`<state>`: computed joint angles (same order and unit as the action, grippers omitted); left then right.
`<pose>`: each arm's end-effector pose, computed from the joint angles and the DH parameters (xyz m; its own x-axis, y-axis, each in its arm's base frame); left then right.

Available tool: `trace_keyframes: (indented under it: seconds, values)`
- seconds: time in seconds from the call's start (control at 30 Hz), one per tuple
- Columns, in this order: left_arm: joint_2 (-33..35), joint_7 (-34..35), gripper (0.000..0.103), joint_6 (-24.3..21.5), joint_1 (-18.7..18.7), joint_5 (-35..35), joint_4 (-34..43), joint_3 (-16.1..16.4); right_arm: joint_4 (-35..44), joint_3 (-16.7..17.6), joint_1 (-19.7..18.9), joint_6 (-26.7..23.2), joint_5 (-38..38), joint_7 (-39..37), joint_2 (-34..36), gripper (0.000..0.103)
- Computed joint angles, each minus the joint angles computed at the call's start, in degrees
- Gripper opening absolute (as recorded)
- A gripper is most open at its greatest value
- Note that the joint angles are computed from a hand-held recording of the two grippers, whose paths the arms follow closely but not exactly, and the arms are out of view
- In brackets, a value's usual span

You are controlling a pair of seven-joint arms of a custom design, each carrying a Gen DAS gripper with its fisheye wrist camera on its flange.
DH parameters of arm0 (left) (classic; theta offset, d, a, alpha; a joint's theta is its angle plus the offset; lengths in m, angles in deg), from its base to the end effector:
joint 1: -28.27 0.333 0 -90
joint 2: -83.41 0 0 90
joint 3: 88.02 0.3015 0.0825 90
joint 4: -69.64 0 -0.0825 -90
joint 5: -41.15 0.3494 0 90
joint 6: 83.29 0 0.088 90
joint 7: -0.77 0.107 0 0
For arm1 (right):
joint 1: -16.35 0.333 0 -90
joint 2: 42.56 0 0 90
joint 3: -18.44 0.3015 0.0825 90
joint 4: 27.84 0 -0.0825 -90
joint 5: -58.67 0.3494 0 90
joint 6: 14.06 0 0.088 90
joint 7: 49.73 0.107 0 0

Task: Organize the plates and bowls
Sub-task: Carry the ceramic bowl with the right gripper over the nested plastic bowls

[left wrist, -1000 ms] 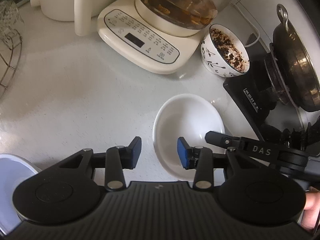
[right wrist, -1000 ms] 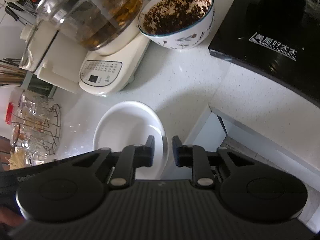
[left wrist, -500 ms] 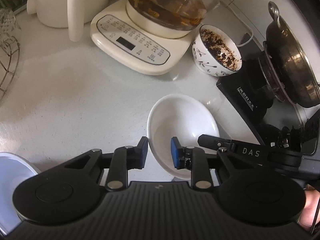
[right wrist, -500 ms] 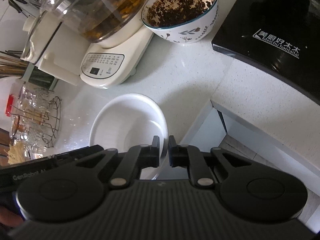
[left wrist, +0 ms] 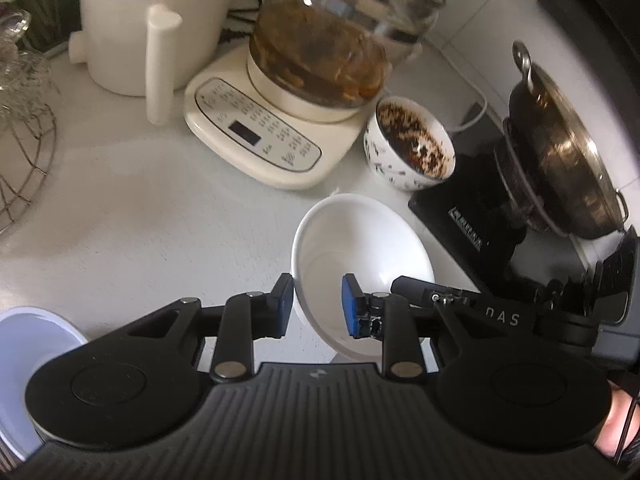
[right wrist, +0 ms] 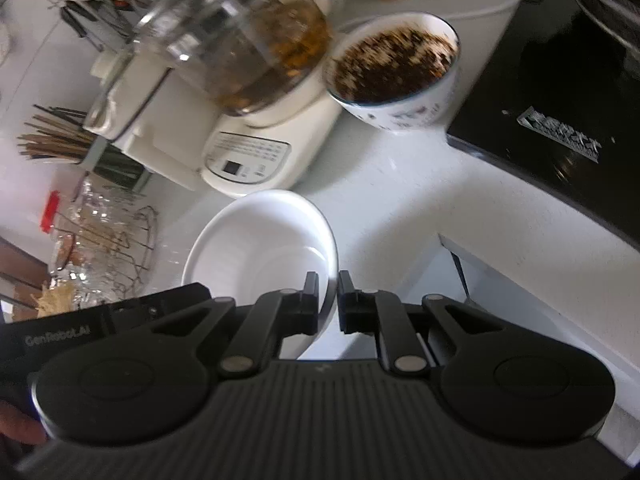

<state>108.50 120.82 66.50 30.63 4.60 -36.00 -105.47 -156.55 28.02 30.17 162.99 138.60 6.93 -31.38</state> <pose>0.6220 -0.1351 0.3395 -0.2967 -0.8630 0.4089 -0.9066 0.1200 -0.4046 0.5009 0.1270 0.3215 -0.2284 -0.8274 -0.5131 -0.7984 0.4608 -0.3876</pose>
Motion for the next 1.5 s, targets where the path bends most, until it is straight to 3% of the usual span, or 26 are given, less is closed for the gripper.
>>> trace_keyframes:
  seconds: [0.13,0.33,0.73,1.5]
  values:
    - [-2.7,1.5,0.029,-0.8,1.4,-2.9,-1.5,-0.6,-0.4,0.3,0.6,1.2,3.3,-3.6,-2.1,0.012]
    - [-6.6,3.5,0.029,-1.1,1.2,-6.9,-4.1,0.6,-2.2,-1.0,2.3,0.4,-1.4,0.0,-4.7,0.012]
    - [-13.2,7.0,0.03,-0.4,0.9,-13.3,-9.7,4.1,-1.6,-0.4,4.2,-0.3,-7.2,3.5,-6.5,0.012]
    - [-23.9,10.6,0.03,2.1,1.6,-20.6,-21.7,11.9,4.3,3.0,7.5,-1.8,-7.9,0.7,-3.2,0.011]
